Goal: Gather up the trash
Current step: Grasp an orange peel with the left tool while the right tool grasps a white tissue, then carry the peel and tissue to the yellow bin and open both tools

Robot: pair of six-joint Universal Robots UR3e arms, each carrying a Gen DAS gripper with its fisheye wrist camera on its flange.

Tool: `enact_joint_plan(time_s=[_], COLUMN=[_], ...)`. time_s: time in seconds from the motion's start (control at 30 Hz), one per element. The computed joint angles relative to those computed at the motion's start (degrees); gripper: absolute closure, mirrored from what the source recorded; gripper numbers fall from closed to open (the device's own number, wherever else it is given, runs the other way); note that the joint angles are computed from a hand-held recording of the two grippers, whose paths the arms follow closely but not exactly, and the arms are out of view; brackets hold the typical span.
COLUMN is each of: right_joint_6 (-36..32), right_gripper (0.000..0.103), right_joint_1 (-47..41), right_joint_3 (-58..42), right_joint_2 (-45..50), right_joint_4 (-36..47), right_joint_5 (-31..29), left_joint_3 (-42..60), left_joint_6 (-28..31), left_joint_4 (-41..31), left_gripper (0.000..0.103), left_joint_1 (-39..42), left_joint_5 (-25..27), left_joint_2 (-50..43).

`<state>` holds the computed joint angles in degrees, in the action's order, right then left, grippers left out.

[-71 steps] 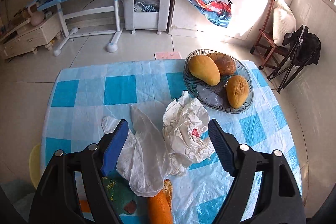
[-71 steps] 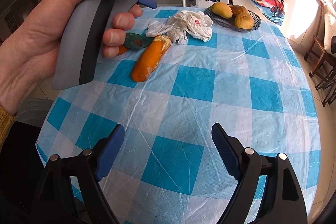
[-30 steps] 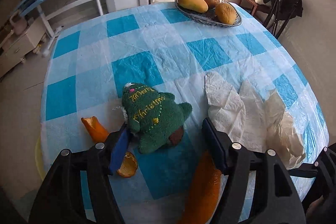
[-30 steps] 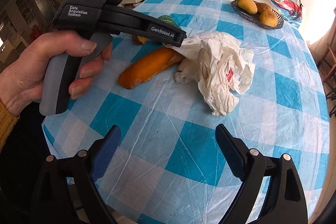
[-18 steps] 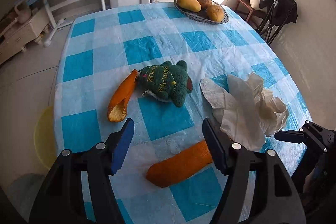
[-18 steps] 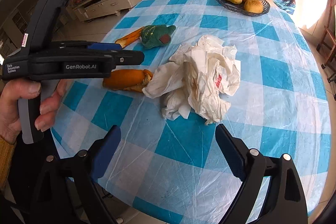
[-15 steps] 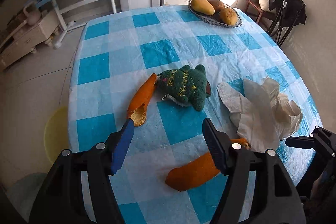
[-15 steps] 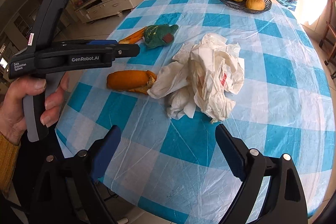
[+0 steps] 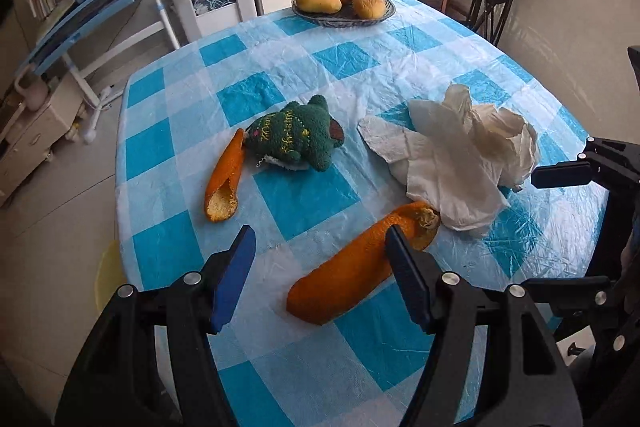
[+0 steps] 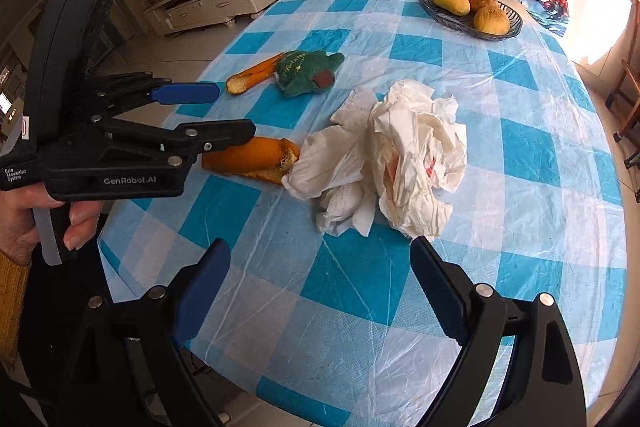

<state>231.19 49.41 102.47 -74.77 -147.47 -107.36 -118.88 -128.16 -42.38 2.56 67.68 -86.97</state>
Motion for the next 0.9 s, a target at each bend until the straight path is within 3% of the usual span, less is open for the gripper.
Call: enact_joint_plan(time_s=[0.17,0.33,0.37,0.43,0.5,0.57,0.6,0.67,0.9], right_joint_6=[5.9,7.2,7.0,5.5,4.5,4.6,5.3,6.4,9.6], right_gripper=[0.016,0.024,0.028,0.034,0.045,0.077,0.081,0.087,0.088], right_joint_1=[-0.8,0.9,1.1,0.5,-0.4,-1.5,-1.5,0.2,6.8], right_joint_3=[8.5,7.9,6.7,5.2,4.3,5.4,6.0,6.3,7.1], right_joint_2=[-5.9,-4.5,-3.4,-1.2,0.4,0.2,-0.3,-1.5,-3.8], right_joint_4=[-3.8,-6.6,-6.0,-6.9,-7.3,-8.4,-9.3,-9.6,-11.8], right_joint_5=[-2.3,-9.1,-10.4,-11.3,-10.9,-9.0,-8.8,-11.6,-22.7], left_joint_3=[-0.6,-3.2,-4.0,-4.8,-6.4,-7.8,-8.5,-9.7,-10.2], left_joint_6=[1.5,1.7,1.3,1.2,1.1,1.4,1.7,2.3,2.8], left_joint_4=[-3.5,-5.2,-5.0,-6.2,-6.8,-8.1,-8.8,-10.0,-14.4], left_gripper=[0.043,0.055,0.057,0.069,0.074,0.077,0.079,0.080,0.082], left_joint_1=[-1.3,0.3,0.5,1.3,2.6,4.1,5.0,6.7,11.3], left_joint_5=[1.4,1.3,1.2,0.8,0.1,-0.6,-1.1,-1.9,-5.8], left_joint_2=[0.7,3.4,4.1,5.7,7.7,9.9,11.1,13.2,17.5])
